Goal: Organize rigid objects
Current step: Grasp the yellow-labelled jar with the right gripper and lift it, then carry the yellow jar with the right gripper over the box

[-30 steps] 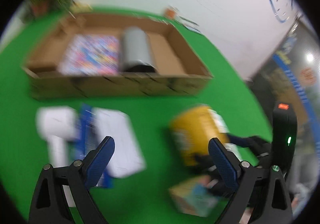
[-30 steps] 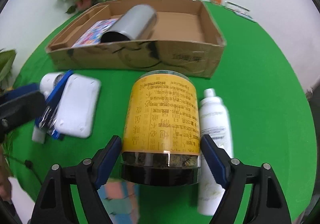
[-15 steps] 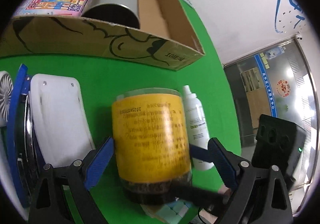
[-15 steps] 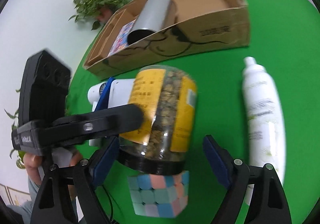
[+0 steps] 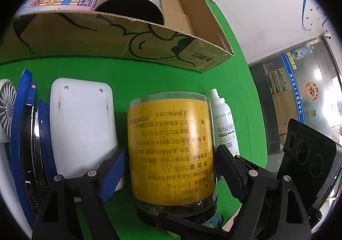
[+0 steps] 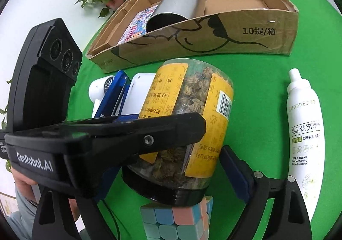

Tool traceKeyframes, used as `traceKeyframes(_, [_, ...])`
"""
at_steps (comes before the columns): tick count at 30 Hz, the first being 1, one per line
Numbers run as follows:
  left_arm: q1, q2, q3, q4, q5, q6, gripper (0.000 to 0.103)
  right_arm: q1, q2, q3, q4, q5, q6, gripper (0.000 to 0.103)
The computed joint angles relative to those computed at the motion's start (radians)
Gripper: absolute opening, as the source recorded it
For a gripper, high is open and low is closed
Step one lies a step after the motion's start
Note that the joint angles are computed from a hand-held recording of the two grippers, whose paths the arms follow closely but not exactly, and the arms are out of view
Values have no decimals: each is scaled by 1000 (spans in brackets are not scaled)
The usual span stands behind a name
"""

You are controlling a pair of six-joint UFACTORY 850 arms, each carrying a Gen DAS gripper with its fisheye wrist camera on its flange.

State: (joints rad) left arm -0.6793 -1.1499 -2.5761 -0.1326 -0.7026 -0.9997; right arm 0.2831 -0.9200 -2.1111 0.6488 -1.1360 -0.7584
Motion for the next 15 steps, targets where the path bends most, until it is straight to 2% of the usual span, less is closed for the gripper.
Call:
traceKeyframes(1, [-1, 24, 43, -3, 22, 9, 83, 2, 9, 13, -5, 12, -1, 89])
traceKeyframes(5, [-18, 34, 34, 67, 40, -14, 82, 17, 65, 73, -42, 80, 7, 86])
traceKeyframes(15, [-62, 131, 78, 395, 78, -199, 82, 8, 217, 192, 86, 209, -167, 85])
